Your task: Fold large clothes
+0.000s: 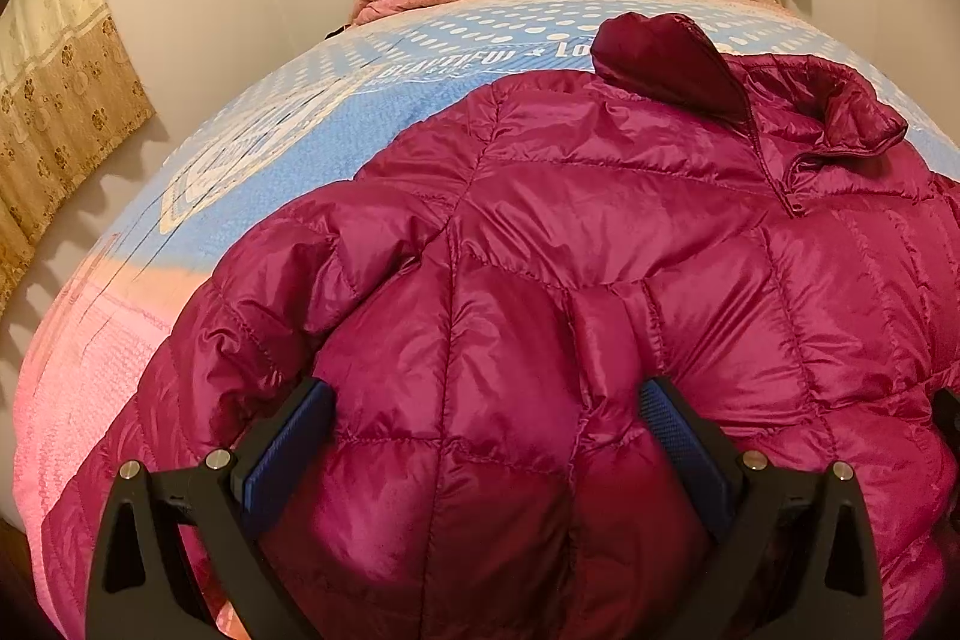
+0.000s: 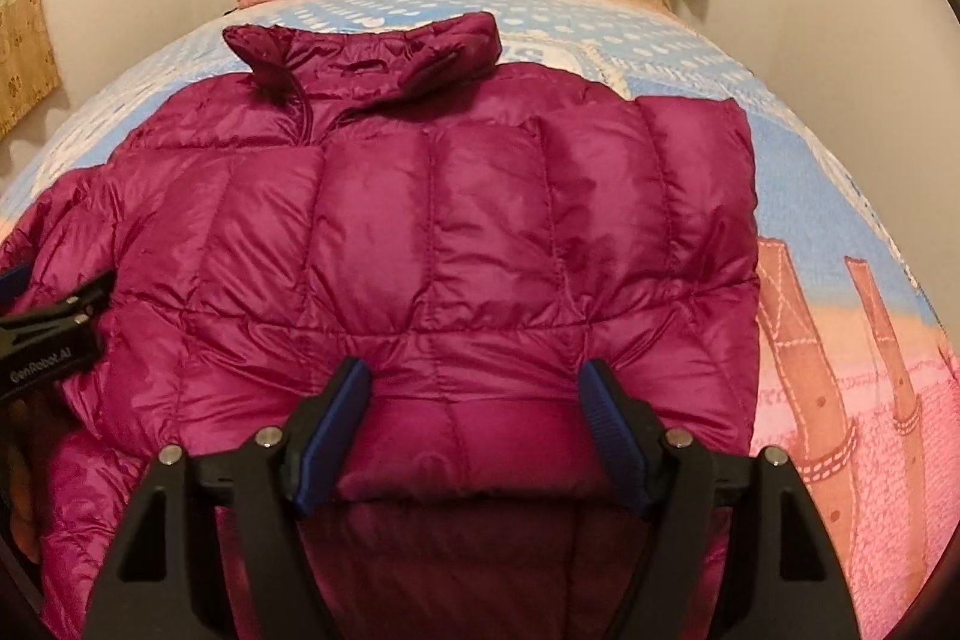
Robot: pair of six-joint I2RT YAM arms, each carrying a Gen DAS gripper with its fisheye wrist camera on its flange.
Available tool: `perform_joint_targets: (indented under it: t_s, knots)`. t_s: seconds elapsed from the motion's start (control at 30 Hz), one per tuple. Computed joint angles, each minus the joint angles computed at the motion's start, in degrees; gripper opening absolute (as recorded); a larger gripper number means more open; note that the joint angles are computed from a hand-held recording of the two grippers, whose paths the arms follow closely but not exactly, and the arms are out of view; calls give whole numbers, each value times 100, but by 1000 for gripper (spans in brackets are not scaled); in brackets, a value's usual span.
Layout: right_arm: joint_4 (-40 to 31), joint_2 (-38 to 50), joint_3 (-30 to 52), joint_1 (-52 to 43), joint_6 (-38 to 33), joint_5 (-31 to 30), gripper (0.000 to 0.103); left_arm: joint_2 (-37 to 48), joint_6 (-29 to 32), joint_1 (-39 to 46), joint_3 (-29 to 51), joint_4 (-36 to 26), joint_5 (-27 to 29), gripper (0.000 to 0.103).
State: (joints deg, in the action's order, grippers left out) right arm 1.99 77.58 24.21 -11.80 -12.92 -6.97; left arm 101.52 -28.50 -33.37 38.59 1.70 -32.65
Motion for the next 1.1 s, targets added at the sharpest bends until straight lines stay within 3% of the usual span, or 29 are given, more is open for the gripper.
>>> perform_joint_targets:
  t_s: [0.17,0.3,0.4,0.47,0.57,0.67,0.73,0.87,0.93,1.1]
  knots:
    - [25,2,-25,55,46,46,77,-38,30,13,-21,10,17,102]
    - [76,0,-44,-2,56,-29,77,-427,114,372,-174,-15,646,102]
    - [35,-58,-48,-28,42,-71,78,-702,162,353,-344,16,545,102]
    - [-365,-160,136,-424,-87,-737,73,-642,299,301,-346,56,464,102]
    - [-680,-517,473,-1304,274,-1732,70,-662,127,313,-265,-125,409,102]
    - [-393,-207,900,-1414,467,-1321,68,-1165,101,193,-347,-132,251,102]
    - [-267,399,1291,-1398,501,-1135,58,-1195,328,138,-136,-219,266,102]
    - [77,1377,1771,-1278,494,-856,53,-463,428,260,297,-226,134,102]
    - [51,1739,1925,-1225,415,-779,50,22,399,458,449,-171,363,102]
    - [74,2115,1997,-1308,397,-908,50,263,421,549,408,138,567,102]
